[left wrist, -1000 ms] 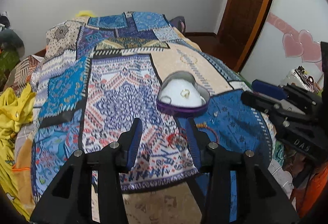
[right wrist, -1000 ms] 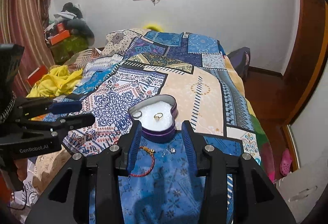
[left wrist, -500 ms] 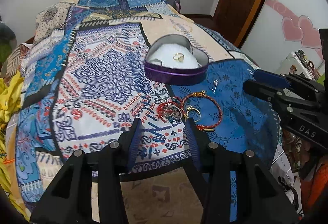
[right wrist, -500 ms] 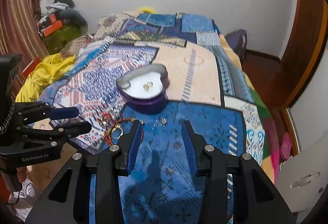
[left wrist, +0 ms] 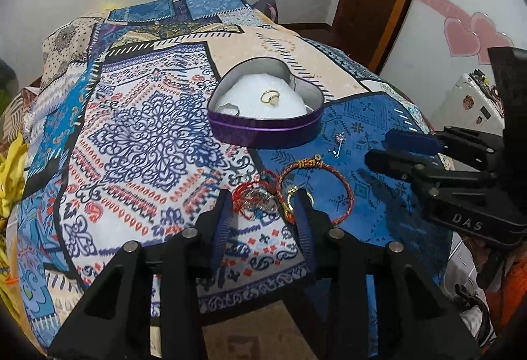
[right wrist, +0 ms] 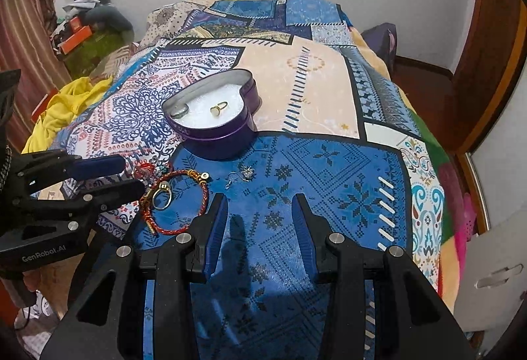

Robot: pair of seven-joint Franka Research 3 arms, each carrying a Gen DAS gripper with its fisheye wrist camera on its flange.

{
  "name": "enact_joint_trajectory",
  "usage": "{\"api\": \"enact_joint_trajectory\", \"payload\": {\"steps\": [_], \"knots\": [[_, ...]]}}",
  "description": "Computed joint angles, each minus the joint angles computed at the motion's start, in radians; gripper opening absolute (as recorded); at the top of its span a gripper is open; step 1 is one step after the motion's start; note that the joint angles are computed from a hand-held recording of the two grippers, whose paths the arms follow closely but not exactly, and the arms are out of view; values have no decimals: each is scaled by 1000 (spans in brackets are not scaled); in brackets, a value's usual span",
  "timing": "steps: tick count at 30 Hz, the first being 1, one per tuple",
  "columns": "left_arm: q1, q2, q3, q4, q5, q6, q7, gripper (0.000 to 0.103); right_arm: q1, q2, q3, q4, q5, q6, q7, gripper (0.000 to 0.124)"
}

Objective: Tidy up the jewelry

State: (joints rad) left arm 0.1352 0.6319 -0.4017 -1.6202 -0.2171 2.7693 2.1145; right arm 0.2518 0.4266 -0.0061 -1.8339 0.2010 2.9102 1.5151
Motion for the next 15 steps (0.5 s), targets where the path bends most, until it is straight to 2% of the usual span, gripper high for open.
{"api": "enact_joint_trajectory", "payload": {"steps": [8, 10, 12, 15], "knots": [[-5, 21, -8, 15, 23, 27, 19, 34, -30, 30, 35, 37, 43, -8, -45, 37], [-15, 32, 3, 29, 34, 14, 6, 28, -47, 40, 56, 52, 67, -12, -74, 37], [-33, 43, 25, 45, 51, 5, -20, 27, -52, 50, 64, 65, 83, -13, -93, 37], [-21, 56, 14, 61, 46, -12, -24, 22, -48, 66, 64, 80, 95, -2, -109, 37]]}}
